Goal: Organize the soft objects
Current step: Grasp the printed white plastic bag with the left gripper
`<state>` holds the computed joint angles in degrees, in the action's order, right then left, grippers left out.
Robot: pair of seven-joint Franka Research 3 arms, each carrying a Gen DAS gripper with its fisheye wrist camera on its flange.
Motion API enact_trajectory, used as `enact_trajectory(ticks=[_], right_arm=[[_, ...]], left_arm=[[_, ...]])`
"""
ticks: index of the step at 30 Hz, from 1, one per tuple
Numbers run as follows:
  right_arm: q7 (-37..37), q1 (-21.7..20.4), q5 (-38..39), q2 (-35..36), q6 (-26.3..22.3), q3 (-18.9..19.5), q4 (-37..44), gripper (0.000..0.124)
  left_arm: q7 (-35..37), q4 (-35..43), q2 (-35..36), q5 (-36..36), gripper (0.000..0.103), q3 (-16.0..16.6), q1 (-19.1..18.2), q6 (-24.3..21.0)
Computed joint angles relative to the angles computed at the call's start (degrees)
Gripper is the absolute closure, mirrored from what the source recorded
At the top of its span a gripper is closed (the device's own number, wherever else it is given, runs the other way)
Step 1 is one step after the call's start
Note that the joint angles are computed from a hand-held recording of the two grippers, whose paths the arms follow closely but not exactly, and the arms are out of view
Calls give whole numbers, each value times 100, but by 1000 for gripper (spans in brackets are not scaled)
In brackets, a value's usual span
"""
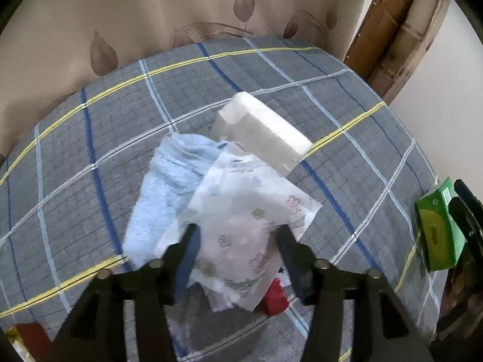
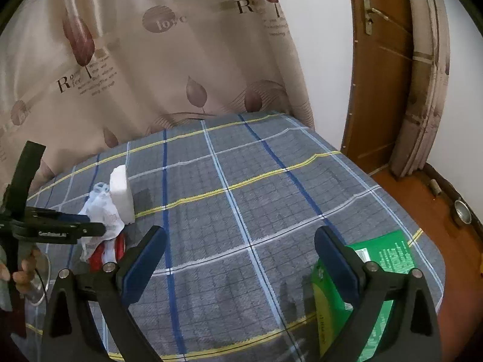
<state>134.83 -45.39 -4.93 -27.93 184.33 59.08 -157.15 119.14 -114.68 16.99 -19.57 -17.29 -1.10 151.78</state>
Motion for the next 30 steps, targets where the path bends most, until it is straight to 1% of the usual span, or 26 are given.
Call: enact_trajectory(ticks=[2, 4, 6, 9, 11, 13, 14, 15, 17, 18, 19, 20, 21, 24, 26, 28, 30], right_arm=[[-21, -8, -19, 65, 10, 11, 22, 26], [-41, -2, -28, 142, 18, 10, 43, 26], [-70, 56, -18, 235, 55, -49, 48, 26], [-122, 118, 42, 291, 107, -94, 45, 26], [-170, 120, 73, 314, 126, -79, 54, 26], [-220, 133, 100, 325, 122, -72, 60, 26], [-235, 134, 117, 317, 120, -69, 62, 26], [-241, 130, 133, 300, 124, -60, 60, 26], [-247, 111, 167, 269, 134, -36, 50, 26], [-250, 109, 184, 265, 135, -32, 46, 26], [-253, 114, 199, 262, 133, -35, 44, 26], [-256, 120, 211, 262, 137, -40, 40, 26], [-262, 132, 223, 268, 145, -49, 37, 26], [-287, 158, 253, 257, 145, -53, 29, 26], [-305, 149, 255, 250, 140, -41, 32, 26], [-303, 128, 256, 239, 128, -14, 41, 26], [-309, 141, 255, 257, 134, -26, 45, 26]], left_arm=[[-86, -48, 18, 122, 40, 31, -76, 148], [-140, -154, 2, 386, 37, 62, -171, 351], [-166, -209, -5, 592, 34, 70, -200, 461], [-373, -263, 31, 845, 34, 111, -239, 628], [-263, -339, 35, 675, 34, -47, -97, 833], [-232, -344, 50, 496, 34, -164, 30, 822], [-231, -350, 35, 463, 36, -180, 53, 815], [-340, -371, 0, 528, 48, -123, 11, 837], [-451, -394, -42, 584, 63, -78, 1, 831], [-260, -390, -69, 306, 75, -219, 172, 737], [-127, -383, -91, 127, 78, -281, 252, 658], [-122, -398, -118, 96, 79, -250, 230, 661], [-136, -482, -188, 108, 82, -200, 193, 736], [-18, -681, -359, 28, 86, -166, 148, 860], [142, -817, -484, -136, 86, -178, 156, 903], [320, -942, -634, -385, 86, -182, 174, 847], [488, -1054, -761, -627, 86, -137, 142, 852]])
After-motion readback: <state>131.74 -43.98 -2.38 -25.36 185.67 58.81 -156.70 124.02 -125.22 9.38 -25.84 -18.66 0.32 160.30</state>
